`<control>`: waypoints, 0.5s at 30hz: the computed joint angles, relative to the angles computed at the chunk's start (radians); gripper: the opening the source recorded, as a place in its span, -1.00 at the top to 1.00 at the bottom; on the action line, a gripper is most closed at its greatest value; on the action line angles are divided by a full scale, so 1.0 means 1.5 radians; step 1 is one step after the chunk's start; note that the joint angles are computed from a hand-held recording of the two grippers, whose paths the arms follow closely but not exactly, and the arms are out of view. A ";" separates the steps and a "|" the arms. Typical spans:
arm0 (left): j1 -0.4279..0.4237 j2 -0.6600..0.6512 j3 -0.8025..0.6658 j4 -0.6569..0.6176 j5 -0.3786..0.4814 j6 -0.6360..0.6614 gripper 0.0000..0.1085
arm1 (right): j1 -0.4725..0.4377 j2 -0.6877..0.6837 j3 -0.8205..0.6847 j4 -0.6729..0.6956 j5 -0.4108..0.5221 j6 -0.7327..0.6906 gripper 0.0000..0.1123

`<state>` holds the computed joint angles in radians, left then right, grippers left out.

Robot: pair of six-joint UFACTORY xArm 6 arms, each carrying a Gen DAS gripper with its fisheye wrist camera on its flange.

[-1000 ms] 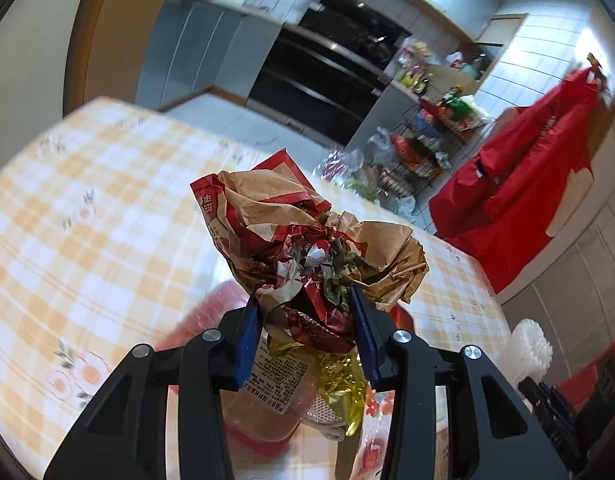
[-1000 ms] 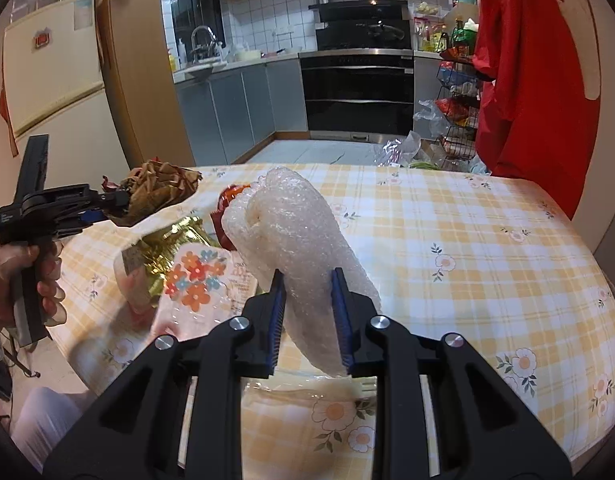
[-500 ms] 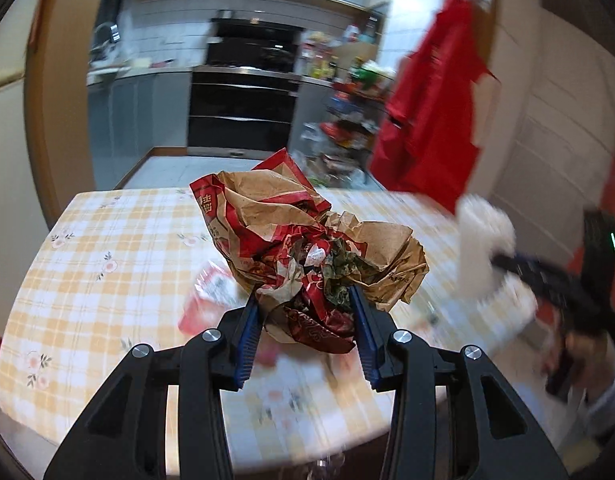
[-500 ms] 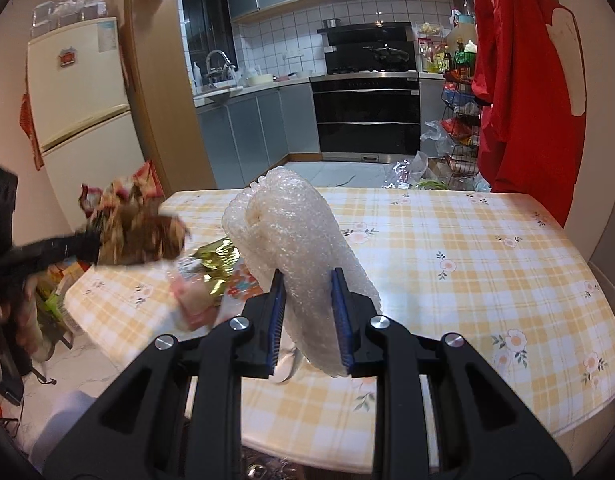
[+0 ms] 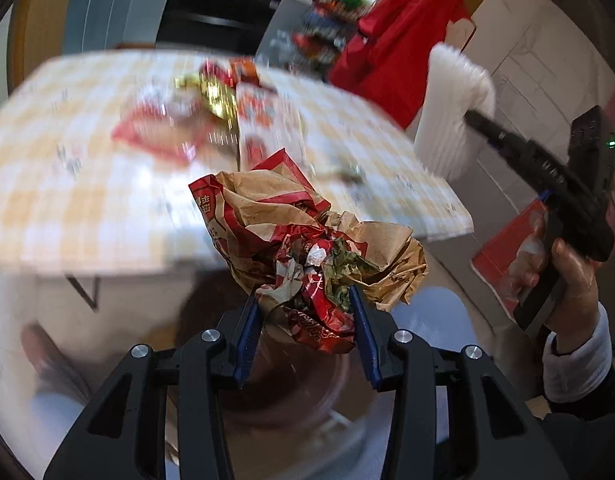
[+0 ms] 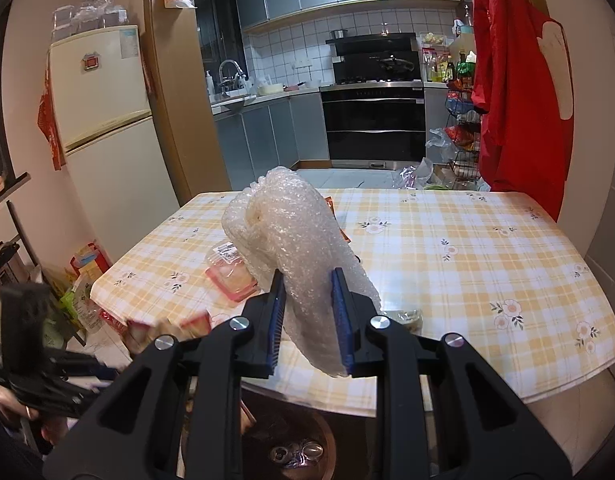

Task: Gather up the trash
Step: 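Carry the crumpled paper bag over the bin and open the left gripper, then lower the bubble-wrap roll into the bin and open the right gripper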

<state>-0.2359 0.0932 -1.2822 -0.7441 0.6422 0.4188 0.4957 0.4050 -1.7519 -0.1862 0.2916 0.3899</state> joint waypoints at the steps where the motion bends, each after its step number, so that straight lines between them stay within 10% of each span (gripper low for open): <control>1: -0.002 -0.001 0.004 0.001 0.006 -0.003 0.22 | 0.000 -0.001 0.000 0.001 0.000 -0.001 0.54; 9: 0.004 0.035 -0.024 -0.011 0.070 -0.007 0.12 | 0.001 -0.022 0.035 0.003 -0.006 0.006 0.54; 15: -0.011 0.043 -0.028 0.004 0.032 -0.001 -0.35 | 0.003 -0.008 0.024 0.046 0.008 -0.026 0.54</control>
